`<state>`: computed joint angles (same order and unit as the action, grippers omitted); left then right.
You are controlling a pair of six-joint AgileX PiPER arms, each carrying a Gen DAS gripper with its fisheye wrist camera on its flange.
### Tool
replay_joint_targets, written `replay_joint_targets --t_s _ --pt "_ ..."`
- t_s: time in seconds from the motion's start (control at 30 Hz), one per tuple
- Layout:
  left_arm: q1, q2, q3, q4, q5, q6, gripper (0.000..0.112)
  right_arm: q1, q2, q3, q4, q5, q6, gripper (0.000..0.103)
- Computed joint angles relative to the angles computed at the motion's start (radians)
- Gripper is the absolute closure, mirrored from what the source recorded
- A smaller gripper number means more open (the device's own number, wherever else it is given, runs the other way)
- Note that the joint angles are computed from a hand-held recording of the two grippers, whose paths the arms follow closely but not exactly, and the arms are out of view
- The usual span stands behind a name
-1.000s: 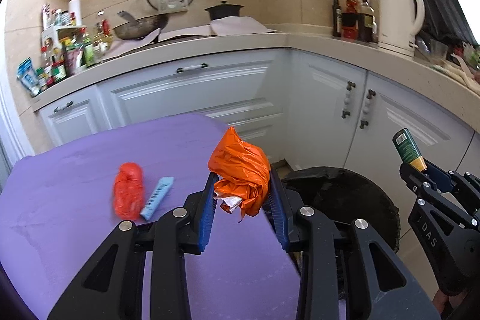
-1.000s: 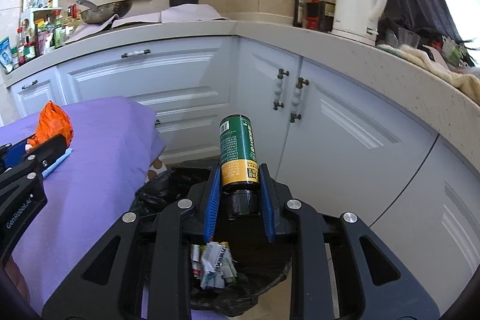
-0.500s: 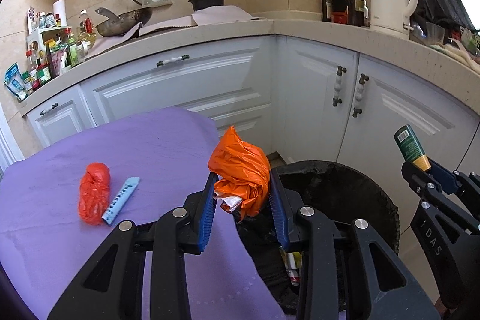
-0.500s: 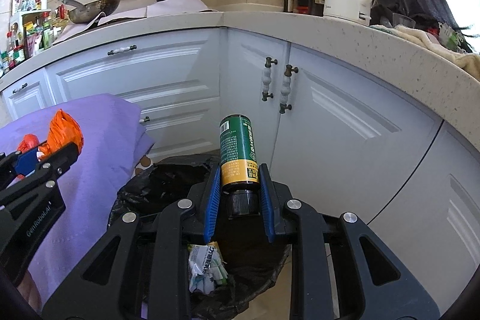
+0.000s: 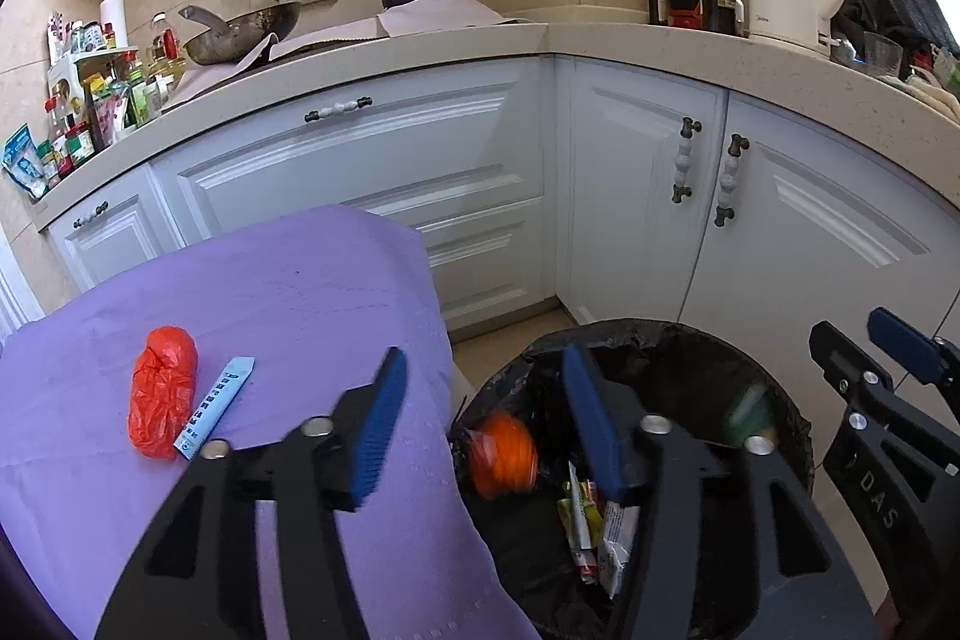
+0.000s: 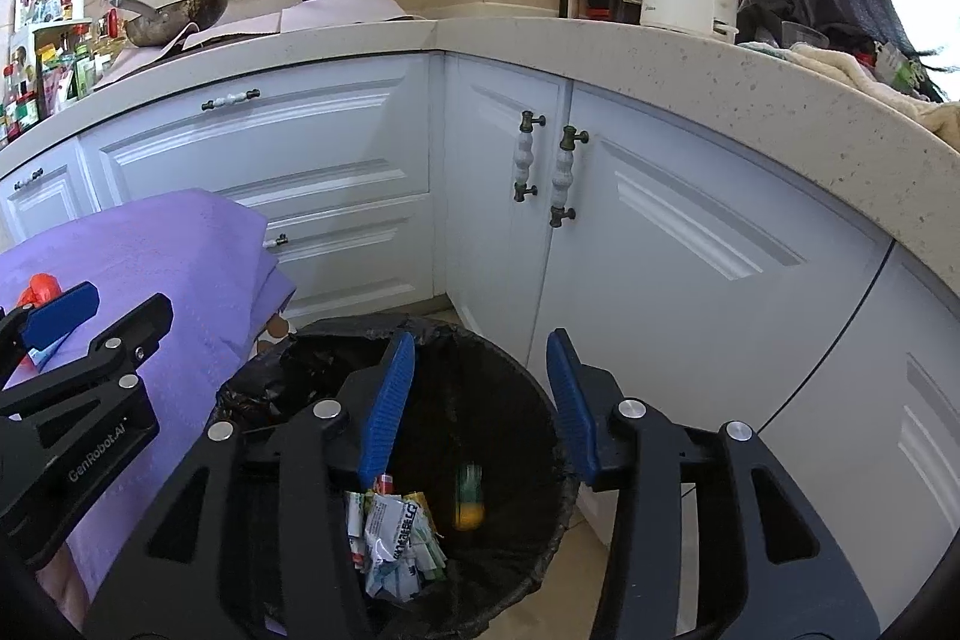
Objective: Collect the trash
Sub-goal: 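Open both grippers over the bin to drop the bag and bottle, then move both open grippers back over the remaining table trash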
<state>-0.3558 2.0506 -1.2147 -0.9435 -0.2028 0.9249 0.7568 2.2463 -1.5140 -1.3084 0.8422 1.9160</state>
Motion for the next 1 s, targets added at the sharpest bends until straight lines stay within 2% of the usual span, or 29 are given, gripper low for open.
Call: replay_joint_targets --t_s 0.13,0.4,0.5,0.63,0.8,1.0 --pt "0.001 0.003 -0.011 -0.055 0.011 0.055 0.053 0.005 -0.003 -0.002 0.004 0.009 -0.005 0.058" --pt "0.000 -0.017 0.017 -0.026 -0.019 0.035 0.048 0.010 -0.005 -0.015 0.020 0.020 -0.019 0.056" --pt "0.006 -0.036 0.038 -0.033 -0.035 0.043 0.048 0.018 -0.001 -0.034 0.033 0.025 -0.029 0.049" --pt "0.038 -0.071 0.076 0.017 -0.042 -0.003 0.045 0.031 0.020 -0.088 0.051 0.021 -0.061 0.045" --pt "0.117 -0.118 0.132 0.067 -0.044 -0.048 0.045 0.051 0.084 -0.229 0.115 -0.008 -0.159 0.044" --pt "0.235 -0.153 0.187 0.121 -0.056 -0.083 0.044 0.091 0.233 -0.546 0.259 0.009 -0.413 0.044"
